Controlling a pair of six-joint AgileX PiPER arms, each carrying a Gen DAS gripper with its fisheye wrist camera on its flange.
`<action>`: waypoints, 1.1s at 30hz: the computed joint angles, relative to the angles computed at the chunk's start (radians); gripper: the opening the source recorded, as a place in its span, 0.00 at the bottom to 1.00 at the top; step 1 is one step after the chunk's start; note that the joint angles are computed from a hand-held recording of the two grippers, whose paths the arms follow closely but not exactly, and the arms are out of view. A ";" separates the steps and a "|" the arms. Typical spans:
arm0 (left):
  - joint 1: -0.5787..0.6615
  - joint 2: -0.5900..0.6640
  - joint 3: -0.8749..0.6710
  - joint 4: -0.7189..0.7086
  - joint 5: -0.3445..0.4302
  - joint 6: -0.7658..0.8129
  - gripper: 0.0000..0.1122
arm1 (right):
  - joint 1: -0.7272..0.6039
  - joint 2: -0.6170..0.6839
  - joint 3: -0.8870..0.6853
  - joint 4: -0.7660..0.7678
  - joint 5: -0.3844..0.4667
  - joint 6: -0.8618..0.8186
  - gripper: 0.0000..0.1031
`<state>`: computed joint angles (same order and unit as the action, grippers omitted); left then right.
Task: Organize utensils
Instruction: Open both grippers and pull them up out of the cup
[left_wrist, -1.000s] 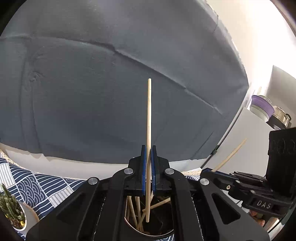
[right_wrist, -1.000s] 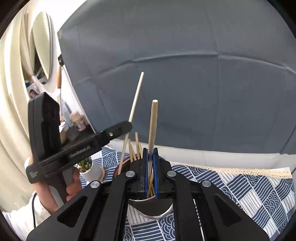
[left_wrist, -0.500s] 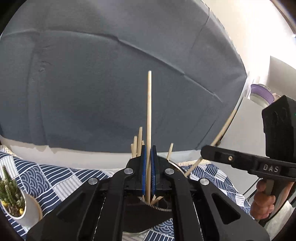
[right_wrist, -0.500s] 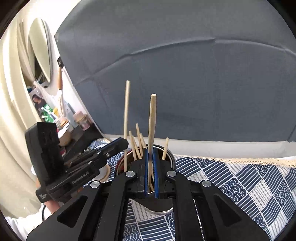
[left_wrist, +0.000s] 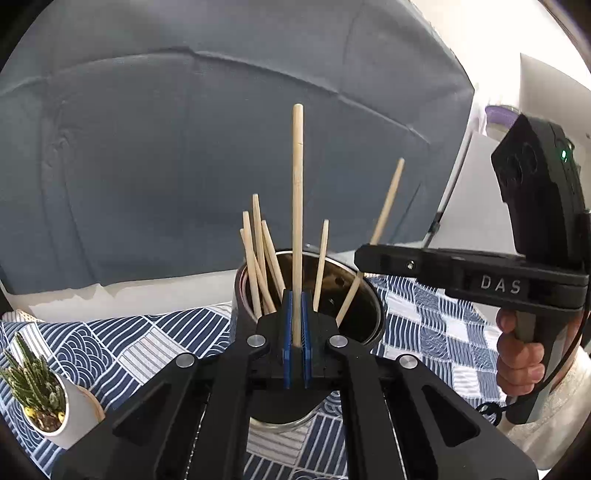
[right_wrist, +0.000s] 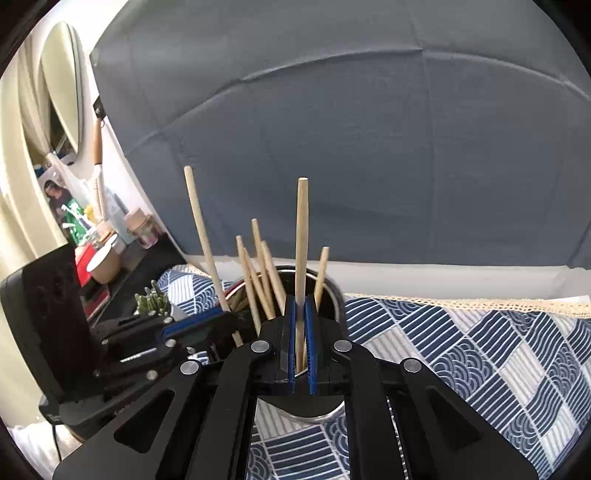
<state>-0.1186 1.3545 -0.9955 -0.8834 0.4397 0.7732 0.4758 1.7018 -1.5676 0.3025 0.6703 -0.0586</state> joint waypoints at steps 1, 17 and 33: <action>0.003 -0.002 -0.001 0.007 0.006 0.009 0.04 | 0.007 -0.002 0.013 -0.010 -0.016 0.014 0.05; 0.070 -0.127 0.035 0.221 0.088 -0.159 0.58 | 0.087 -0.059 0.075 -0.314 -0.056 0.291 0.45; 0.220 -0.177 0.178 0.140 0.311 0.017 0.86 | 0.132 -0.193 0.303 -0.613 0.077 0.762 0.86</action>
